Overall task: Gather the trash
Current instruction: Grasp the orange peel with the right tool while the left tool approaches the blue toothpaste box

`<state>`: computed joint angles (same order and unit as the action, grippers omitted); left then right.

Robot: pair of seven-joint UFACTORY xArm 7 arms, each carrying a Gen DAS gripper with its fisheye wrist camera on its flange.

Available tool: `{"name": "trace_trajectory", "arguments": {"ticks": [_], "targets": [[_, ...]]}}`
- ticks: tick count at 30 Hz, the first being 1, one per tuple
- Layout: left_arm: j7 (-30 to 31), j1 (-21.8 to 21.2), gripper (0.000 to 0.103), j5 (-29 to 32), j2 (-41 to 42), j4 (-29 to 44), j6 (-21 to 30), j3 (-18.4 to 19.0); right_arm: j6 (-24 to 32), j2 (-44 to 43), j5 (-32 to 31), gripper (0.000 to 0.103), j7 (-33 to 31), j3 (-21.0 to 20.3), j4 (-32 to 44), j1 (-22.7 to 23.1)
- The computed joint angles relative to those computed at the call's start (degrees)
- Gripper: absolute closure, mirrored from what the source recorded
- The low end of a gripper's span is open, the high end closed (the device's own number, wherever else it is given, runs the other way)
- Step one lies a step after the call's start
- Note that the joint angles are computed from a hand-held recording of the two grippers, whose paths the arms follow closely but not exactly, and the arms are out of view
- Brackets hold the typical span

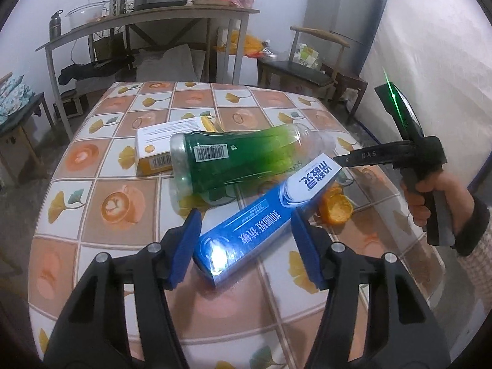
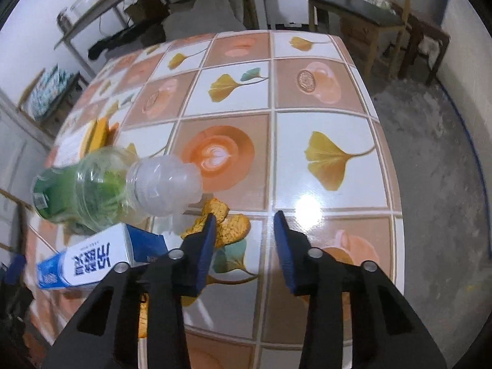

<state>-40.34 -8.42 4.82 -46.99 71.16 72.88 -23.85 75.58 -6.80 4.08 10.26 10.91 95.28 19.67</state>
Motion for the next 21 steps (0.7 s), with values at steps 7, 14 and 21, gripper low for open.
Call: {"name": "trace_trajectory", "arguments": {"ticks": [7, 14, 21], "targets": [[-0.51, -0.29, 0.048, -0.36, -0.01, -1.01, -0.78, 0.46, -1.19, -1.51, -4.18, 0.099, -2.02, 1.1, -1.46, 0.89], [-0.64, -0.64, 0.048, -0.56, -0.42, -1.7, -0.86, 0.77, -1.43, -4.6, 1.73, 0.1, -3.29, -0.84, -3.5, -0.51], [-1.02, -0.67, 0.048, -0.78, -0.72, -2.0, -0.86, 0.97, -2.15, -5.72, 7.39, 0.1, -4.29, -1.84, -3.25, -0.96]]}}
